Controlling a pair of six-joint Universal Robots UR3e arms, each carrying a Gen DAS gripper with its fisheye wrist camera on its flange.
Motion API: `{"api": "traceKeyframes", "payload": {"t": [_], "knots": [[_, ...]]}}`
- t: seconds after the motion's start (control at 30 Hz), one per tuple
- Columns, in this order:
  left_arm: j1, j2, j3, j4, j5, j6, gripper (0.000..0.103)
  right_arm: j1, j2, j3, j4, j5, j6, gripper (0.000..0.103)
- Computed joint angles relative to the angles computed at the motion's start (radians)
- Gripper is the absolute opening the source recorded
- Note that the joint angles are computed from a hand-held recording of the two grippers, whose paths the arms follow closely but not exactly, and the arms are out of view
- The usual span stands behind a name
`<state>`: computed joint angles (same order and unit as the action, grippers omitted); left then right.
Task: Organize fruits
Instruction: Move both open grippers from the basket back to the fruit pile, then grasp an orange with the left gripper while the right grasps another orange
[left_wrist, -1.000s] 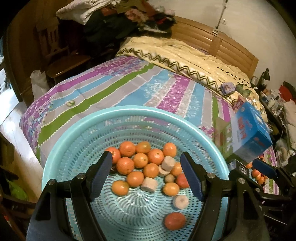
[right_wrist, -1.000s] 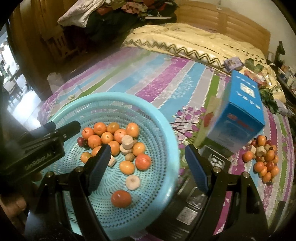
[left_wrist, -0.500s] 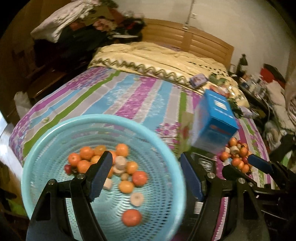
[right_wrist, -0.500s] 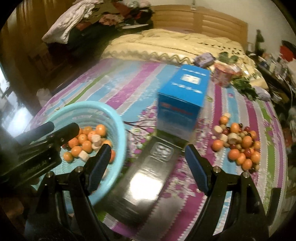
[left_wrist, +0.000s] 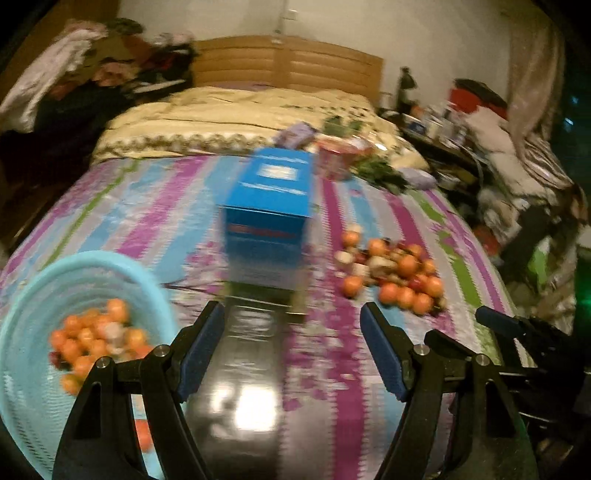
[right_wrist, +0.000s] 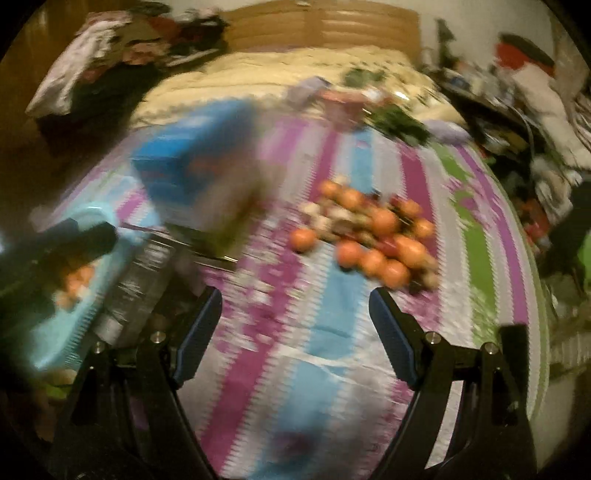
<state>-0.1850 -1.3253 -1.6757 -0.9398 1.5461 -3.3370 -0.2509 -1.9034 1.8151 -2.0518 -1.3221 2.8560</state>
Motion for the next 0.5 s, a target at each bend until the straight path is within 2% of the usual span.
{"api": "traceKeyframes", "payload": {"t": [0.13,0.3,0.47,0.5], "knots": [[-0.136,-0.162,0.085,0.045,0.037,-0.062,0.077,-0.147,-0.036,0.056,0.029,0.011,-0.088,0.082],[-0.223,-0.29,0.133,0.106,0.038,-0.097,0.077,-0.324,-0.079,0.137,0.046,0.055,-0.19,0.082],[-0.253,-0.445,0.165,0.205,-0.038,-0.1,0.076,-0.446,-0.104,0.237,0.024,0.109,-0.309,0.082],[-0.254,-0.483,0.178,0.219,-0.054,-0.095,0.07,-0.459,-0.104,0.255,0.014,0.115,-0.33,0.081]]}}
